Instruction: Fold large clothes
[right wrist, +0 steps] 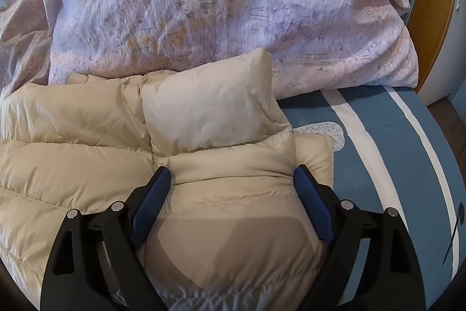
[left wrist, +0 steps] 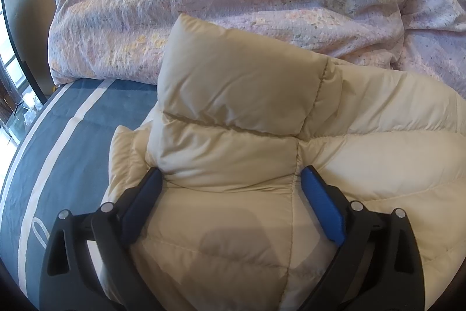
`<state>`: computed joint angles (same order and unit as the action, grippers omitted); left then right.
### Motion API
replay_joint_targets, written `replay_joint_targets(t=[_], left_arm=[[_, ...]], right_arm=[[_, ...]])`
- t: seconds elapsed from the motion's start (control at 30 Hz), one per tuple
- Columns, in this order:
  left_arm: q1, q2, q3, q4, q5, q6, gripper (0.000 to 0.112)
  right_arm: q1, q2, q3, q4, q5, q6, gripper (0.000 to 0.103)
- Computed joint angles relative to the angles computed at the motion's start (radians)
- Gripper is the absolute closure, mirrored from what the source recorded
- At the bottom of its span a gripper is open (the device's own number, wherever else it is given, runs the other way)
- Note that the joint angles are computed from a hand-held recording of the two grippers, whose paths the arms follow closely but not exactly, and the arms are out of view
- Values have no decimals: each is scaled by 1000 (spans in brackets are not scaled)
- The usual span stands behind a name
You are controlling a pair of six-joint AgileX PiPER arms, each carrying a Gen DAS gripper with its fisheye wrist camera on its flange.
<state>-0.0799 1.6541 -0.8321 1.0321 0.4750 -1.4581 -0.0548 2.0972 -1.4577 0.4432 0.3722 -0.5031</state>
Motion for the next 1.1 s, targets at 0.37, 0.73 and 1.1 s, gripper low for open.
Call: replay_joint_targets(t=[0.37, 0.73, 1.1], left_arm=[[5, -4, 0, -13, -4, 13, 14], [26, -8, 8, -17, -36, 16, 14], [-29, -315, 144, -162, 65, 175, 13]], right_arm=[[11, 1, 0, -32, -8, 39, 13], [-5, 9, -15, -29, 6, 45, 10], [-216, -208, 141, 301, 211, -288, 8]])
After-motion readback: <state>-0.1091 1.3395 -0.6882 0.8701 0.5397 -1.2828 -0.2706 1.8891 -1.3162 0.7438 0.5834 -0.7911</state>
